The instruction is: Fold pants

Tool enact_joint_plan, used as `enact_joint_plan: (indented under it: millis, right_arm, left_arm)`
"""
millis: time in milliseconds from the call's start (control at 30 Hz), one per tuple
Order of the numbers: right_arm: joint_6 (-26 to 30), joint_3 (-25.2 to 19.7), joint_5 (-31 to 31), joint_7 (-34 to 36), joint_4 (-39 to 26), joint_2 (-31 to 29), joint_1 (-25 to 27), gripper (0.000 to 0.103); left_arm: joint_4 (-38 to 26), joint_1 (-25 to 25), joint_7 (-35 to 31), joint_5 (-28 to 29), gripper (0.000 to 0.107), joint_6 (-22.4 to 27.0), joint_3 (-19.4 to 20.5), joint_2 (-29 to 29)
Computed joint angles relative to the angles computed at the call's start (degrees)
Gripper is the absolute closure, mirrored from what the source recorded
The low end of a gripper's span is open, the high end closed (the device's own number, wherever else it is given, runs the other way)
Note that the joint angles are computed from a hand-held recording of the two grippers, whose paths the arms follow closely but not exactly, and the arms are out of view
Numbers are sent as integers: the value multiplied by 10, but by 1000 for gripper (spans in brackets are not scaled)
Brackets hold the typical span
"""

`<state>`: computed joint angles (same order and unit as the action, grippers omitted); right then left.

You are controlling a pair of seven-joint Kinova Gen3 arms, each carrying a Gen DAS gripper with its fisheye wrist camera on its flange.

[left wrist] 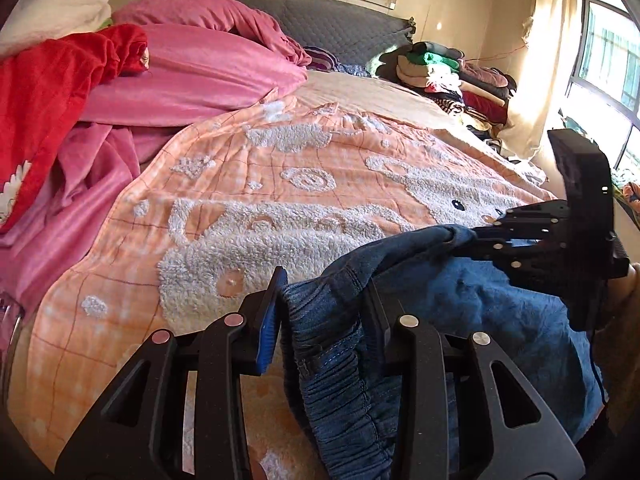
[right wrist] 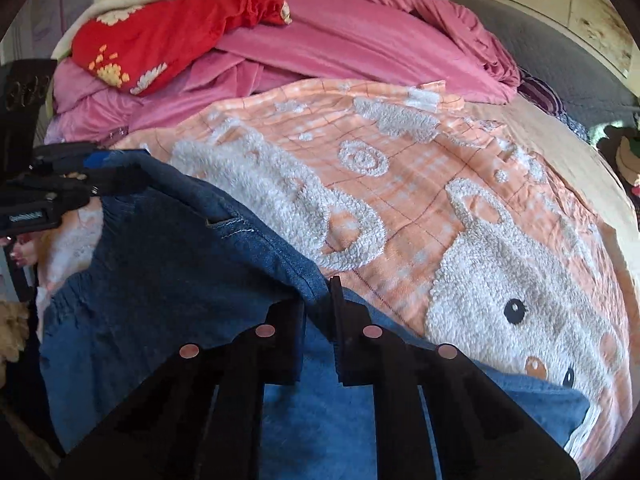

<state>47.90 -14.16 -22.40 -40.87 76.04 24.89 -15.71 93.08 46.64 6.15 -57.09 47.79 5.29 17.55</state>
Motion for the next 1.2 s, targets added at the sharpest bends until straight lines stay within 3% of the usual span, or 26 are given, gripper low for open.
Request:
enact_joint_plan:
  millis: [133,267,567,967,1200]
  right_arm:
    - [-42,-23,-85,44,90,-69,53,93]
    - [-41,-11,-152,68,152,-122,75,93]
    - [-23,50,-230,116,258,-214,67,93]
    - [-8,108,-259,122,370,-299,32,93]
    - [-28,109,-224,98,410,-316,9,93]
  left_arm:
    - [12,19,37,-22,80,7,4,-9]
    - [11,49,75,-51,80,38,19,-11]
    - [20,82,120,-53,80,57,49,-8]
    - [38,104,110,-12,80,52,67,-16]
    - [33,104,68,32,80,51,69,-7]
